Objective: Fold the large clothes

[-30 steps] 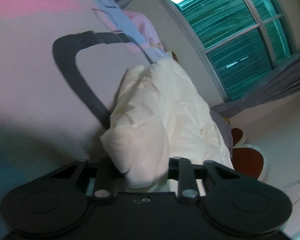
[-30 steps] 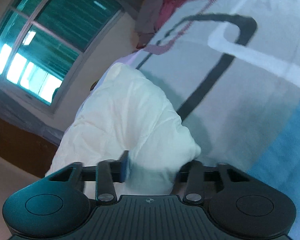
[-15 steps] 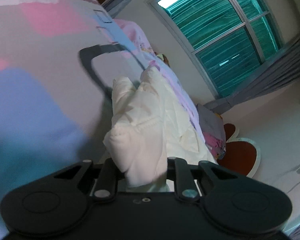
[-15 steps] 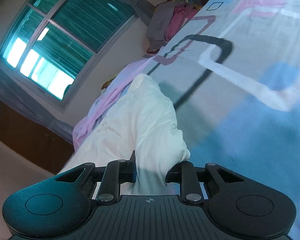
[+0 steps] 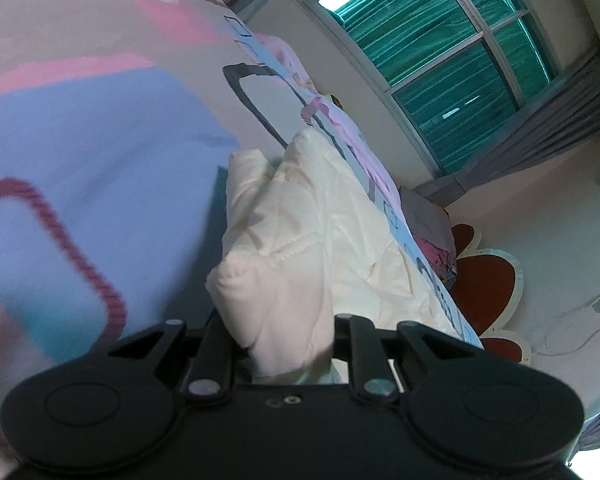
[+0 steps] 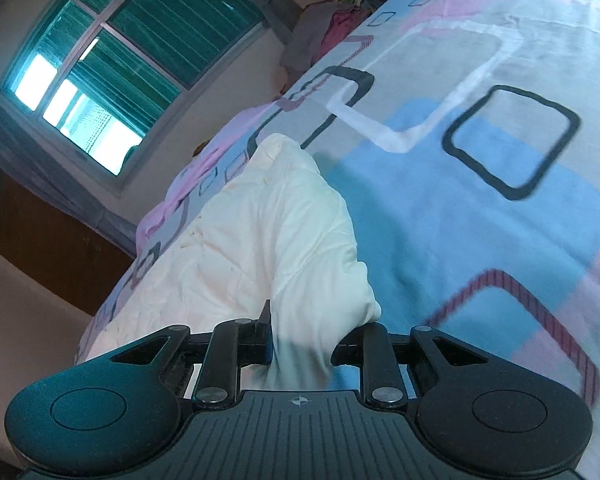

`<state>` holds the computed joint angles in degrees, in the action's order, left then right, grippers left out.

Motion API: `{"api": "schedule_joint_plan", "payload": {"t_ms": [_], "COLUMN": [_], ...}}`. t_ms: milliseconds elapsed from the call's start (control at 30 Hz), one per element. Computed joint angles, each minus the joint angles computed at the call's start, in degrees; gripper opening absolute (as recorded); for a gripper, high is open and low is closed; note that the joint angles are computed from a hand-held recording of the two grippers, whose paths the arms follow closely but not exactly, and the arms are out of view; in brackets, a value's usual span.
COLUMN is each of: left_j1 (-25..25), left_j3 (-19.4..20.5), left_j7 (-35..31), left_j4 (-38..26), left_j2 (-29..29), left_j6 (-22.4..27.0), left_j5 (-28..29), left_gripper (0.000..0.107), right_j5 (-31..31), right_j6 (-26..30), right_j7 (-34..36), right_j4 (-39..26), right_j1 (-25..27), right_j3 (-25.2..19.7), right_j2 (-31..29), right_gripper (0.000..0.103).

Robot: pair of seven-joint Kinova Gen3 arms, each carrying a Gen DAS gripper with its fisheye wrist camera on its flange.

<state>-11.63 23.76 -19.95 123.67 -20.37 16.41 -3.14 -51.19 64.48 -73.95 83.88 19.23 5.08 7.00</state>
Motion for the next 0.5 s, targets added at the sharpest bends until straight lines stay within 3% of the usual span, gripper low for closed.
{"api": "schedule_joint_plan", "payload": {"t_ms": [133,300,400,433,467,500], "left_j1": [-1.85,-1.43,-2.26,-2.95,-3.78,-5.22], "left_j3": [2.86,3.04,3.84,4.5,5.29,6.69], "left_j7": [1.83,1.85,1.54,1.42,1.88,3.09], "left_j4": [0.98,2.27,3.42,3.56,3.31,3.26], "left_j2": [-2.69,-4.09,-4.02,-3.67,-3.36,-3.45], "left_j6": [1.43,1.69,0.17,0.42,1.55,2.55], "left_j5": [-0.19,0.63,0.43,0.23,0.36,0.32], "left_gripper": [0.017,0.017,0.025,0.036,0.044,0.056], "right_j5": [0.1,-0.55,-0.1,-0.12,0.8,1.69], "right_j6": [1.15,3.29,3.68,2.75,2.07,1.59], "right_j7": [1.02,2.74,3.81,5.44,6.69,7.32], "right_j4": [1.53,2.85,2.32,3.05,3.58,4.1], "right_j1": [0.68,1.72,1.88,2.39,1.85,1.47], "right_j3": [0.81,2.15,1.9,1.18,1.42,1.83], "right_j2": [-1.51,-1.59,0.06,0.1,0.06,-0.21], "right_gripper": [0.022,0.022,0.024,0.034,0.058,0.07]}}
